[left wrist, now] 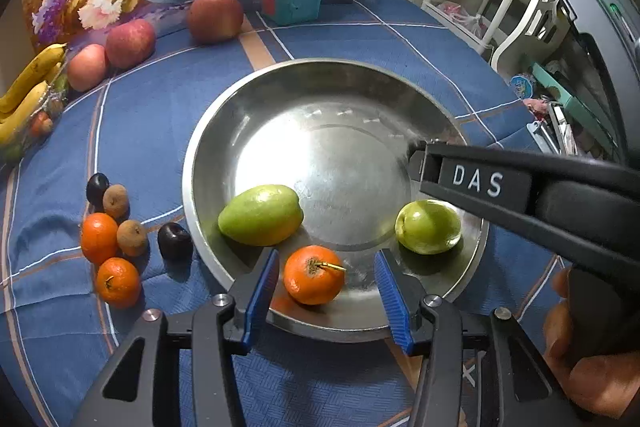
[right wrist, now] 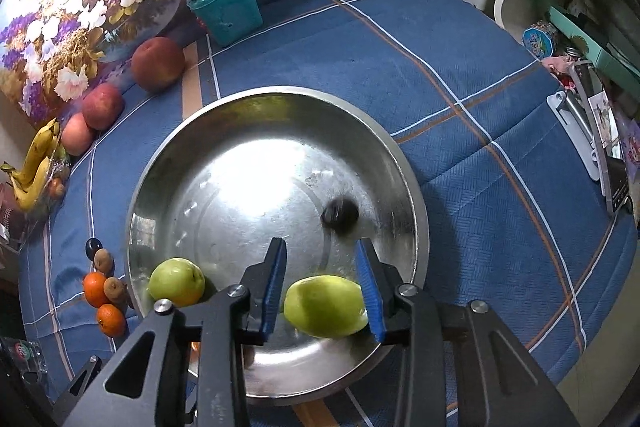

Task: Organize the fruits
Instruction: 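Lower the plum into the basin with the right tool while the left carries the tangerine, then release the tangerine into the basin with the left tool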

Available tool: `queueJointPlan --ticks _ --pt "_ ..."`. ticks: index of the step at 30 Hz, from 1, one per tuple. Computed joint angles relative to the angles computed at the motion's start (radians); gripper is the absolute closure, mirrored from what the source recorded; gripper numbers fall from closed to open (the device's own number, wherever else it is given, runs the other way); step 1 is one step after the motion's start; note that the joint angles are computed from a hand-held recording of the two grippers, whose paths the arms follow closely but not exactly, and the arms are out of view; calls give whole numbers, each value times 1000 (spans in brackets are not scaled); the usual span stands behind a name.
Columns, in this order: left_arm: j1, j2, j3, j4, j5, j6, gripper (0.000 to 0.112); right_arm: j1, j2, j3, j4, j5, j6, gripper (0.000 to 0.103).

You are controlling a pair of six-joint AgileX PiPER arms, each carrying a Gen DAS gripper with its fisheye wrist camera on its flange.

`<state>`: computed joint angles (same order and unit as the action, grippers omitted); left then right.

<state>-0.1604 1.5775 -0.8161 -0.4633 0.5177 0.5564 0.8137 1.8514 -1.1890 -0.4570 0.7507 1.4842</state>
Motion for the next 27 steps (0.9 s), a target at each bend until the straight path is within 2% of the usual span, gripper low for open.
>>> queueJointPlan --ticks 10,18,24,27 --pt "105 -22 -31 -75 82 65 52 37 8 -54 -30 73 14 66" --pt "270 3 -92 -103 171 58 51 68 35 -115 -38 127 5 66" --pt "390 14 -130 -24 149 -51 50 103 73 -187 -38 173 -28 66" --pt "455 28 -153 -20 150 -67 44 125 101 -235 -33 184 -56 66"
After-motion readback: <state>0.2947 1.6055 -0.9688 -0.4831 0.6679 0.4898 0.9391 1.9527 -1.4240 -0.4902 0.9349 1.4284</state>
